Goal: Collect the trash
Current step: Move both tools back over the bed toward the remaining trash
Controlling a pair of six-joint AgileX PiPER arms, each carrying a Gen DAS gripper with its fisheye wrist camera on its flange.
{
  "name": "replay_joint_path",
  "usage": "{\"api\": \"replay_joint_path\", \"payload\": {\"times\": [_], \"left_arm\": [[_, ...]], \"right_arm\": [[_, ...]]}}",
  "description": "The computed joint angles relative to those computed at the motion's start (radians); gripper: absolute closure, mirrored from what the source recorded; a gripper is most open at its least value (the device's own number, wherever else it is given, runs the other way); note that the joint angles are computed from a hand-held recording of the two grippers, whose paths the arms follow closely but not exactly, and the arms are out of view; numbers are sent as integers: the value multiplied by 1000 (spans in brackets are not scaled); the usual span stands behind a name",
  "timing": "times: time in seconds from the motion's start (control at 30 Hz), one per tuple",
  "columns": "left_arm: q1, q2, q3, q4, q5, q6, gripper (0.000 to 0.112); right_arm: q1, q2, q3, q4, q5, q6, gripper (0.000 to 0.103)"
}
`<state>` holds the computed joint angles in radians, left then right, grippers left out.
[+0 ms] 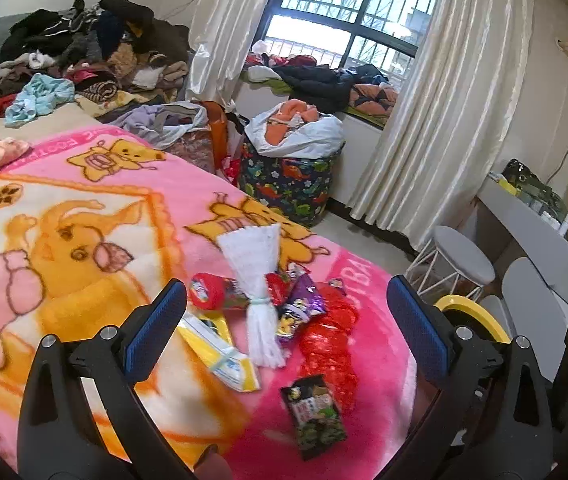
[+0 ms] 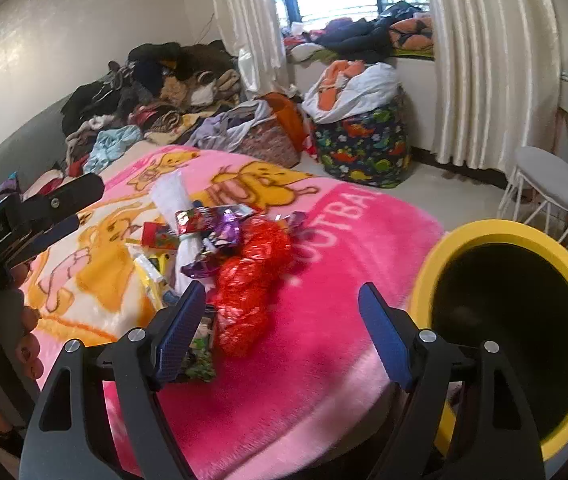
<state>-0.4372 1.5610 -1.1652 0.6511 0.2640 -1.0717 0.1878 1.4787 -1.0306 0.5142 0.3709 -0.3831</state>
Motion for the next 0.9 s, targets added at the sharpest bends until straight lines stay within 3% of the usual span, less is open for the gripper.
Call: {"api": "replay_joint_path", "payload": {"times": [0.2,0.57,0.9], "left_arm": [[53,44,-47,-195,-11,210,20],[148,237,-289,-689,93,691,20],[185,377,-485,-829,227,783,29]], "right_arm": [[34,84,-62,-4,10,2,27],[33,242,-199,4,70,36,27],[35,342,-292,-10,117,48,27]]}}
